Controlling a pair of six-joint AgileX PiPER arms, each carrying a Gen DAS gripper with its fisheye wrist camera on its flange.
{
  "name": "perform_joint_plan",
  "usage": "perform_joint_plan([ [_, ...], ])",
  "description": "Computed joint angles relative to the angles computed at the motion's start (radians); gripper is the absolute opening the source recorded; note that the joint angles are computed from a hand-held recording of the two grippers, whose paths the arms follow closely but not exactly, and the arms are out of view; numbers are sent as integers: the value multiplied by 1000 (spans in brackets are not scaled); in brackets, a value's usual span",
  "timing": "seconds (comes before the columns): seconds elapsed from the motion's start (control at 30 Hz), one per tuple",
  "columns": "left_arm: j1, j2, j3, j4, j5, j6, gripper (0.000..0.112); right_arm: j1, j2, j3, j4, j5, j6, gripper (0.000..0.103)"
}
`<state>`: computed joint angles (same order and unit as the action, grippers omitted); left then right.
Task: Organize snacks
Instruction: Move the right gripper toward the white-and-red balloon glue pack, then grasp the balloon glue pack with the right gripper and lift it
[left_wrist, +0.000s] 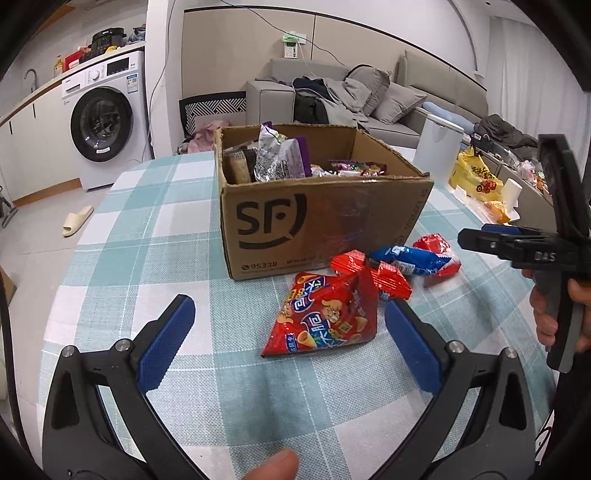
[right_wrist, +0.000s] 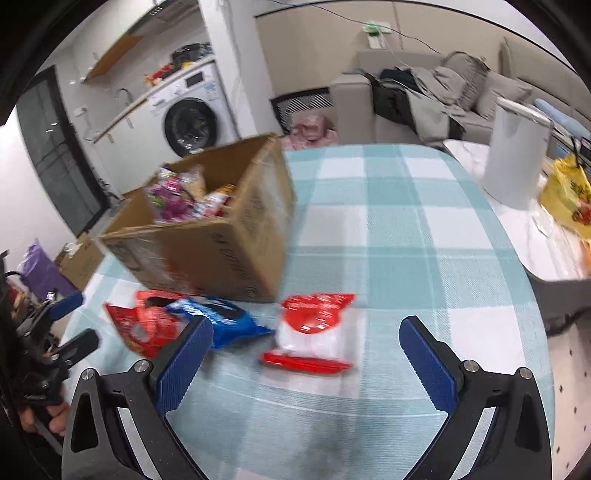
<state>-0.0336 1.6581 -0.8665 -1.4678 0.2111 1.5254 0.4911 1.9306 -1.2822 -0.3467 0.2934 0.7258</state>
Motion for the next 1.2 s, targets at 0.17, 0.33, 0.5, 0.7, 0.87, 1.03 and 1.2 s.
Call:
perform_joint_plan([
  [0.17,-10,18,-5,5,-6,-7,102,-39,36,-13,100,16,-66,103],
  [0.33,-8,45,-18,25,0,-36,102,-44,71,-35,89,38,-55,103],
  [0.5,-4,59,-24,3,2,-10,102,-41,109,-60,112,40,-82,103],
  [0.7,-5,59,-21,-13,-3,5,102,-36,147,-88,103,55,-66,103],
  [0.87,-2,73,-25,-27,0,25,102,-31,155,-90,24,48,27,102],
  [1.03,2,80,-26,-23,5,20,102,-17,170,-114,-35,65,68,95],
  [1.2,8,95,-36,4,7,-4,102,4,170,-115,-117,63,129,77],
])
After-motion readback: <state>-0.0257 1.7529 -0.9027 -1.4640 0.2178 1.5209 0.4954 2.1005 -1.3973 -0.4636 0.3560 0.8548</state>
